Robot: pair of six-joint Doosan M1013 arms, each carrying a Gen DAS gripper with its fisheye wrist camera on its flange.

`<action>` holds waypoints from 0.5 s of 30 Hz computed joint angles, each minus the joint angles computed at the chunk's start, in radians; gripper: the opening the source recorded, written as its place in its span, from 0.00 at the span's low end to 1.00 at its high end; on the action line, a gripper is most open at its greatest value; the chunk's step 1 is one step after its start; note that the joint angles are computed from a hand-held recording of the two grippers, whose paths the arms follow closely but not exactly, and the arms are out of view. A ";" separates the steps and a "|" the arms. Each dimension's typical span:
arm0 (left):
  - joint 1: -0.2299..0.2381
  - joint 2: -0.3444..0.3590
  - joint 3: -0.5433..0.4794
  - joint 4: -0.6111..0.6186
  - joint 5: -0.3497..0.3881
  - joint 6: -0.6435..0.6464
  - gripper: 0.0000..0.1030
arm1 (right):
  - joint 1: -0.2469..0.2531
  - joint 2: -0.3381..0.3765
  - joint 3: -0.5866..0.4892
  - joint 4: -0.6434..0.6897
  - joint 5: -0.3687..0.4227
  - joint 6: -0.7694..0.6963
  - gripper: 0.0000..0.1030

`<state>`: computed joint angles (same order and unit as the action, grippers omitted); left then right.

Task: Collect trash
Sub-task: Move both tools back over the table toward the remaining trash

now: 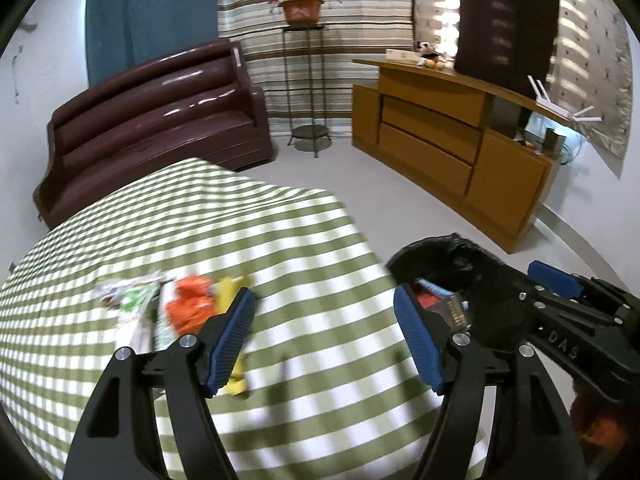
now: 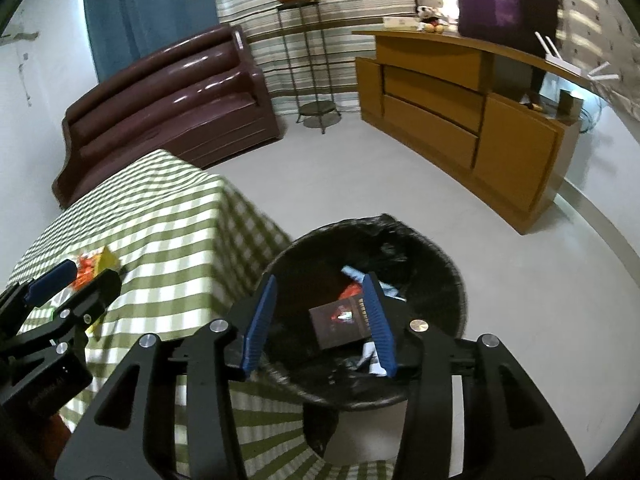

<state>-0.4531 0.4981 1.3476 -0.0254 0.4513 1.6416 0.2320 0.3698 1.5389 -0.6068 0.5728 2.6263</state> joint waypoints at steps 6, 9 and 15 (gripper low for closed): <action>0.033 -0.025 0.041 0.077 -0.006 -0.084 0.68 | 0.028 0.016 -0.030 0.049 0.000 -0.071 0.42; 0.050 -0.034 0.057 0.098 -0.002 -0.117 0.68 | 0.043 0.028 -0.050 0.080 0.002 -0.114 0.42; 0.086 -0.046 0.081 0.120 0.003 -0.145 0.68 | 0.074 0.051 -0.082 0.130 0.005 -0.177 0.43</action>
